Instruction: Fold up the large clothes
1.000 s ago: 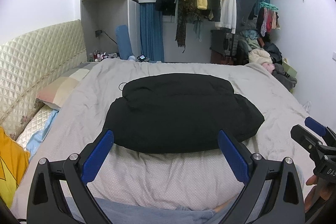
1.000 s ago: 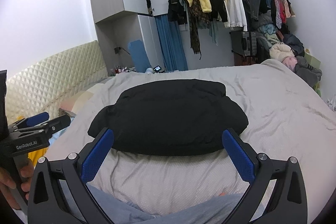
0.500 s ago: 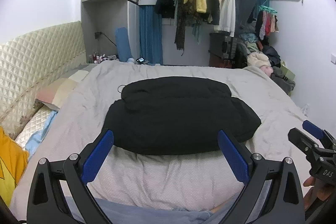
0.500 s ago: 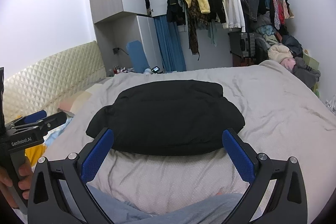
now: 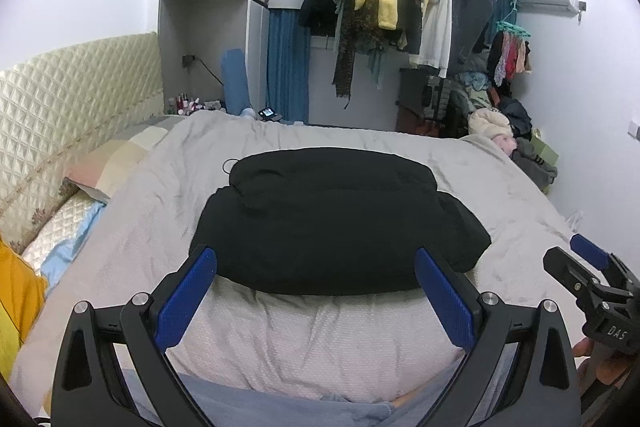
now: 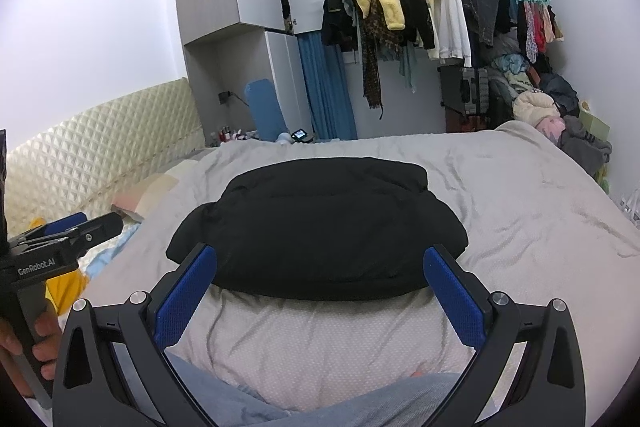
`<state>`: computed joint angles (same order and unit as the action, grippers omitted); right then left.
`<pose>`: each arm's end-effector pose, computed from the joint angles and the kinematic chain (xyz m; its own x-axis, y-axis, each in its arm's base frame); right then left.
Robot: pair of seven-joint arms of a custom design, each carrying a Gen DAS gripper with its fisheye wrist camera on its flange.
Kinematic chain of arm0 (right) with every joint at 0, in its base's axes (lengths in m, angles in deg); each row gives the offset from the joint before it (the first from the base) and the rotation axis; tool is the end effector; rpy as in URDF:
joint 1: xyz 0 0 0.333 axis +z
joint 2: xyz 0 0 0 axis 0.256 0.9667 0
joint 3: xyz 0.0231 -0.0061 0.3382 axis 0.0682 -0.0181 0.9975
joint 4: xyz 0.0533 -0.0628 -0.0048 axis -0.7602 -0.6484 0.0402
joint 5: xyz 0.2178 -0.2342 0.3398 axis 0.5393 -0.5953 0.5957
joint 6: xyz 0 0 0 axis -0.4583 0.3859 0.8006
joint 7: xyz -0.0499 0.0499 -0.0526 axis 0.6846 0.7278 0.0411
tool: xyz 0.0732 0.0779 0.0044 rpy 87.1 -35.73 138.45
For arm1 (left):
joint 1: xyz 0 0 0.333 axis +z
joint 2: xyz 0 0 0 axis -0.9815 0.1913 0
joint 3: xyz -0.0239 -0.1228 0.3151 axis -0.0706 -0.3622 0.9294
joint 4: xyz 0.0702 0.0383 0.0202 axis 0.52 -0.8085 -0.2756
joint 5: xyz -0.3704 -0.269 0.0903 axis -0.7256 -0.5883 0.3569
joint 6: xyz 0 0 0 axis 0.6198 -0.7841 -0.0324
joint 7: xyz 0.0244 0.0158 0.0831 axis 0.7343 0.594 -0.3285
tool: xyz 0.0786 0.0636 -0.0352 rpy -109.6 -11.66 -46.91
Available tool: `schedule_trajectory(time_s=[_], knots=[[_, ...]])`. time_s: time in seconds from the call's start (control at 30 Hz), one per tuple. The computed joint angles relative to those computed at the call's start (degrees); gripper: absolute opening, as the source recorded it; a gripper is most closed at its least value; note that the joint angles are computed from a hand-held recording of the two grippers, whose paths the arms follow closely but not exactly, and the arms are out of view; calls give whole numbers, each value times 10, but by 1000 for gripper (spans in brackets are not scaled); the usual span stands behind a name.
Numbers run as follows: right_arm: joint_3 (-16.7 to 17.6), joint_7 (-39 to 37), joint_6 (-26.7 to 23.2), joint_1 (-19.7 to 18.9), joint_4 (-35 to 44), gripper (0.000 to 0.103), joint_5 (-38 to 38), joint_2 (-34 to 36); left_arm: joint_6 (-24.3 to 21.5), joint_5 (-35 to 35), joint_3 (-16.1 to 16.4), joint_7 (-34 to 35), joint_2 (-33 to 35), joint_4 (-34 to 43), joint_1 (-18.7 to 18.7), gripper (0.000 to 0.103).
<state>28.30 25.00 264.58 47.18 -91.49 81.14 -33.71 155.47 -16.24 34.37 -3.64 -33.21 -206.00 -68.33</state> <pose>0.4488 0.2110 0.6064 0.4022 -0.9029 -0.1516 -0.4488 -0.0501 -0.8922 0.3798 -0.0416 0.6260 0.2059 -0.9745 0.0890 -0.4863 -0.1808 -0.8549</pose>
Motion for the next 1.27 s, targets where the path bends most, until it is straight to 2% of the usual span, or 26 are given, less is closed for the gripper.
schedule_trajectory(time_s=[0.2, 0.33, 0.57, 1.27], knots=[[5, 4, -1, -3, -5, 103, -2, -6, 0, 1, 0, -1, -4, -1, 0, 100], [-10, -7, -5, 14, -3, 103, 4, -8, -1, -1, 2, 1, -6, -2, -2, 100], [-2, -10, -2, 3, -2, 103, 2, -10, -2, -1, 4, 4, -5, -1, -4, 100], [-3, -9, -4, 1, 0, 103, 5, -7, -3, -9, 9, 16, -10, 0, -4, 100]])
